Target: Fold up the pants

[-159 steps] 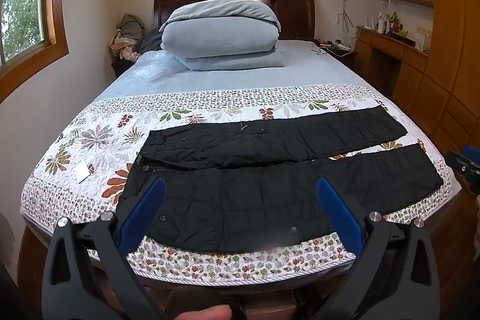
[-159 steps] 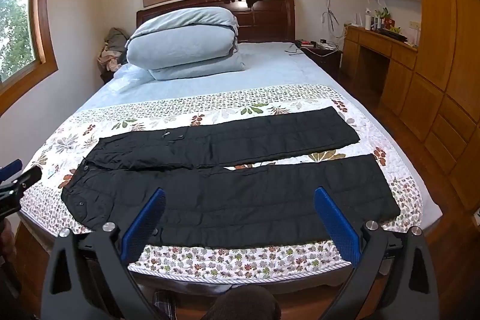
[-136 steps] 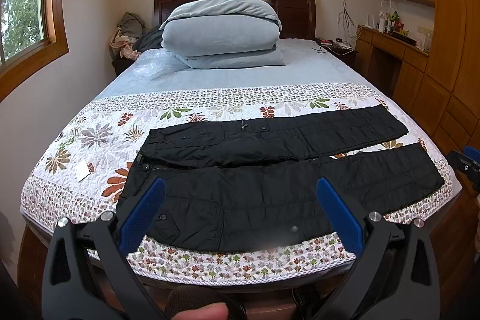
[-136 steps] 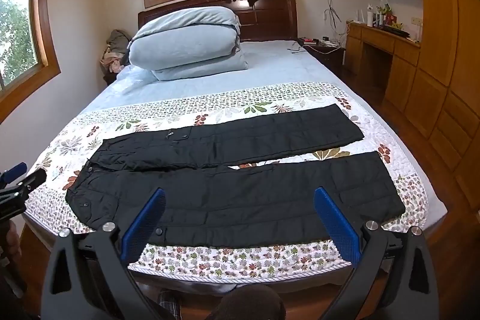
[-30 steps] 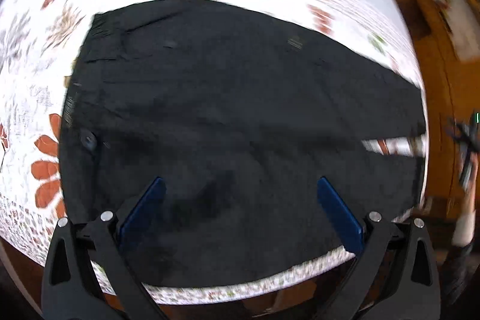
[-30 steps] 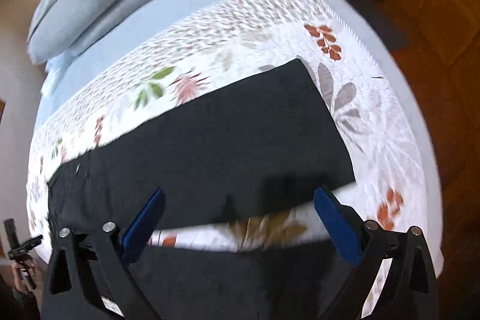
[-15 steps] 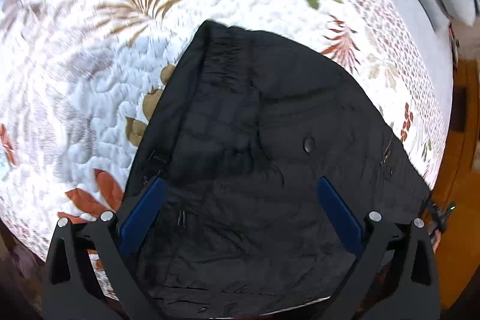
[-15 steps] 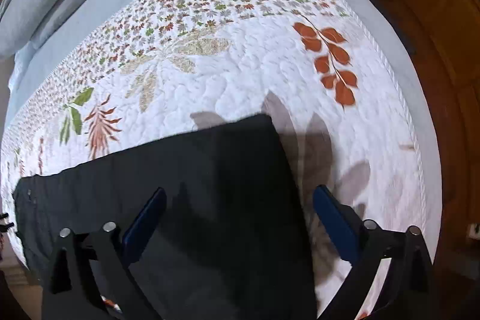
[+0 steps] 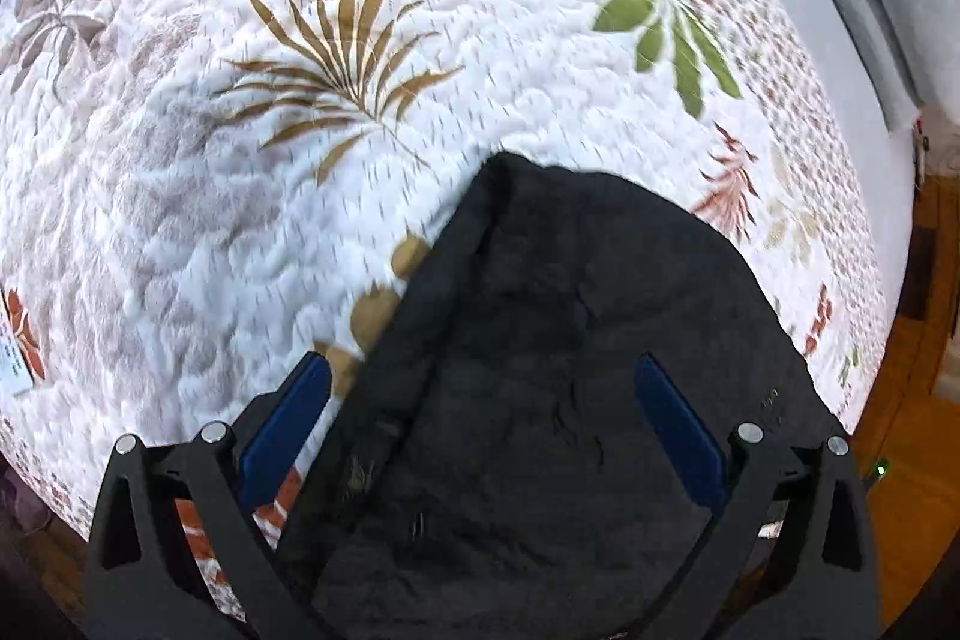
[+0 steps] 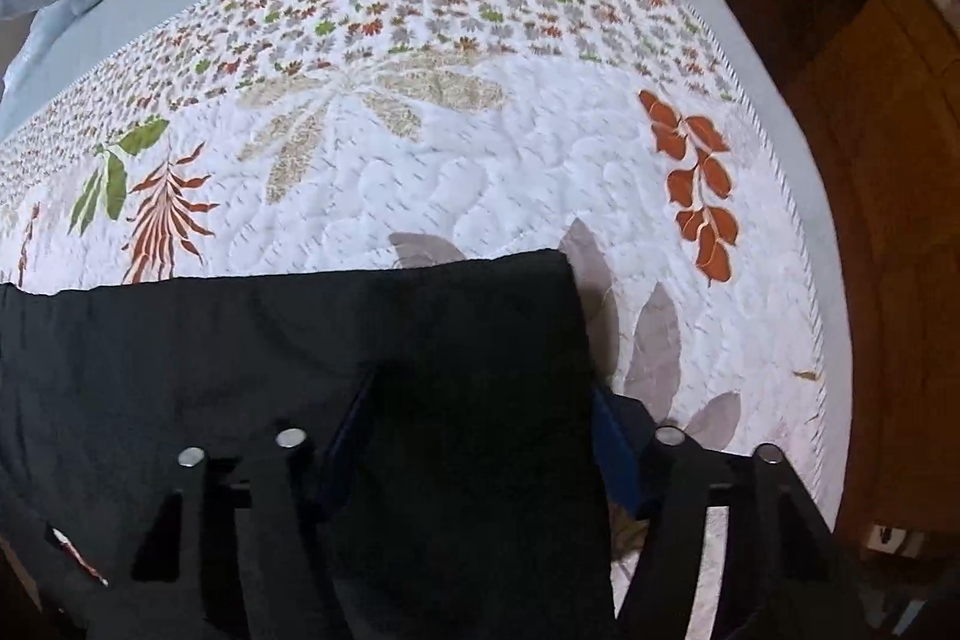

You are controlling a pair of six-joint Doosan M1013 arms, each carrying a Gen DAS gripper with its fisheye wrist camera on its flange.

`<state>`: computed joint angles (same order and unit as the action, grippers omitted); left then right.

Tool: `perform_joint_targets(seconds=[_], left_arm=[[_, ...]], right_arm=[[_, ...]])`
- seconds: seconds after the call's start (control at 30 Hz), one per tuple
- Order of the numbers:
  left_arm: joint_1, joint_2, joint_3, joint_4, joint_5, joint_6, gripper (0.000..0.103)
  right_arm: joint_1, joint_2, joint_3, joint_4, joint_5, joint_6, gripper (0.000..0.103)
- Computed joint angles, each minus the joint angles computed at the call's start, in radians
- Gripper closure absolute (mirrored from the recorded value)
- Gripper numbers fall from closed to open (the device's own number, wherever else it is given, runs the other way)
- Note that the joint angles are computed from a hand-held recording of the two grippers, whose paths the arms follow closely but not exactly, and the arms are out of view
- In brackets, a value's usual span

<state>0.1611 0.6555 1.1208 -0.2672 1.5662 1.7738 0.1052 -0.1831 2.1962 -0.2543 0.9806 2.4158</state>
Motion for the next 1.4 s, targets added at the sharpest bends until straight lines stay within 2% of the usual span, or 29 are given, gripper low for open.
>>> perform_joint_targets(seconds=[0.07, 0.17, 0.23, 0.33, 0.43, 0.5, 0.57, 0.63, 0.7, 0.77, 0.83, 0.93, 1.07, 1.27, 1.4], left_arm=[[-0.006, 0.023, -0.015, -0.005, 0.034, -0.010, 0.002], [-0.035, 0.037, -0.015, 0.043, 0.079, 0.046, 0.002], [-0.049, 0.030, -0.004, 0.045, 0.081, 0.089, 0.003], [-0.056, 0.027, -0.003, 0.055, 0.086, 0.111, 0.003], [-0.057, 0.018, 0.008, 0.040, 0.065, 0.104, 0.004], [-0.059, 0.008, 0.016, 0.053, 0.055, 0.136, 0.010], [-0.068, -0.007, 0.035, 0.087, 0.037, 0.151, 0.033], [-0.069, -0.019, 0.047, 0.102, 0.016, 0.152, 0.046], [-0.067, -0.037, 0.064, 0.101, -0.011, 0.198, 0.052], [-0.073, -0.057, 0.089, 0.118, -0.049, 0.230, 0.064], [-0.068, -0.069, 0.102, 0.104, -0.072, 0.222, 0.067], [-0.060, -0.090, 0.127, 0.080, -0.105, 0.249, 0.070], [-0.044, -0.137, 0.179, 0.039, -0.164, 0.328, 0.076], [-0.008, -0.197, 0.241, -0.060, -0.199, 0.439, 0.085], [0.031, -0.241, 0.289, -0.172, -0.192, 0.537, 0.086]], right_arm=[[0.018, -0.002, -0.004, -0.023, 0.016, 0.016, 0.047], [0.056, 0.002, -0.015, -0.071, 0.051, 0.031, 0.060], [0.070, -0.008, -0.018, -0.086, 0.071, 0.029, 0.074], [0.101, -0.017, -0.028, -0.106, 0.094, 0.035, 0.082], [0.144, -0.025, -0.034, -0.136, 0.119, 0.045, 0.086], [0.173, -0.034, -0.042, -0.157, 0.141, 0.044, 0.087], [0.183, -0.041, -0.046, -0.165, 0.135, 0.043, 0.087], [0.201, -0.057, -0.044, -0.171, 0.128, 0.056, 0.088], [0.219, -0.074, -0.041, -0.178, 0.120, 0.069, 0.088], [0.247, -0.096, -0.039, -0.189, 0.117, 0.084, 0.090], [0.275, -0.124, -0.035, -0.196, 0.103, 0.106, 0.094], [0.323, -0.162, -0.034, -0.204, 0.105, 0.139, 0.096], [0.425, -0.203, -0.039, -0.241, 0.131, 0.205, 0.097], [0.617, -0.251, -0.039, -0.327, 0.202, 0.383, 0.098], [0.801, -0.290, -0.021, -0.400, 0.284, 0.614, 0.099]])
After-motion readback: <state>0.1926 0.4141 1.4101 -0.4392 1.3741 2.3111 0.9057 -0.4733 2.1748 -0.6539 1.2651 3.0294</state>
